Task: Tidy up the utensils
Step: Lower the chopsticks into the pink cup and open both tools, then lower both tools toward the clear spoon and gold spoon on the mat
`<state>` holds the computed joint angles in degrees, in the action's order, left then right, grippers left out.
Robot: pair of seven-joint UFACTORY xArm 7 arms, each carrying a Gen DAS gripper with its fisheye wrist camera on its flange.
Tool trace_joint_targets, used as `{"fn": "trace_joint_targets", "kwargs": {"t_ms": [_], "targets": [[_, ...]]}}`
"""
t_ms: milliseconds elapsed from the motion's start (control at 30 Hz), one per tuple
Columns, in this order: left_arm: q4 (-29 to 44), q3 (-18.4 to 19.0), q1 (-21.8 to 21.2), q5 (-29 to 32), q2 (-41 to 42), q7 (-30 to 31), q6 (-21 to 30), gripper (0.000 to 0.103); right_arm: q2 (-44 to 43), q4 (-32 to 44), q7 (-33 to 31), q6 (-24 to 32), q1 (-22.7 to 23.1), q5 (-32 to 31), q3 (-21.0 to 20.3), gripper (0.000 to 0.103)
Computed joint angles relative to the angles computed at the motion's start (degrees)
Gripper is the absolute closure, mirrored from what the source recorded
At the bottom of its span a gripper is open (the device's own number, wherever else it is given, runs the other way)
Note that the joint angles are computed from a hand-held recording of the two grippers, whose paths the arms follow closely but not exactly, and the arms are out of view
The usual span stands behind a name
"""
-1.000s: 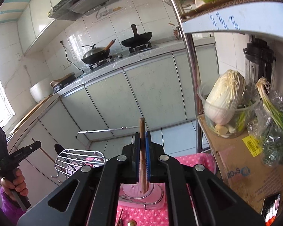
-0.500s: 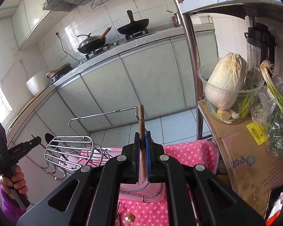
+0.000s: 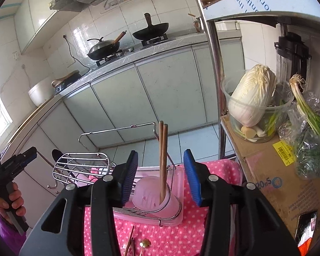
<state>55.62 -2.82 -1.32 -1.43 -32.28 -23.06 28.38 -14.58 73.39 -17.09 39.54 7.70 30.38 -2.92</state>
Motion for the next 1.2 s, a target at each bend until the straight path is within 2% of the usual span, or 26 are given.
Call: {"fn": "trace_joint_targets", "kwargs": {"t_ms": [100,333,700,1000,1200], "targets": [[-1.05,-1.2,0.85,0.92,-2.22,-1.35,-0.61,0.063,-2.47,-2.45,0.23,-1.51,-0.12,-0.89,0.35,0.058],[-4.3,-1.66,-2.15,0.33,-7.98,0.1,0.47,0.063,-10.34,-10.82,0.86,-4.4,1.79,-2.21,-0.07,0.058],[-13.23,-2.09,-9.35,-4.07,-12.74,3.1,5.13,0.063,-18.48,-23.02,2.85,0.32,5.11,-4.85,-0.44,0.058],[-18.99,0.98,-15.38,-12.57,-8.64,5.0,7.92,0.063,-19.82,-28.13,4.22,3.25,6.04,-5.02,-0.4,0.058],[-19.49,1.75,-17.79,-17.73,-3.54,6.7,8.28,0.063,-19.59,-30.11,4.49,4.85,6.19,-5.18,-0.49,0.058]]}}
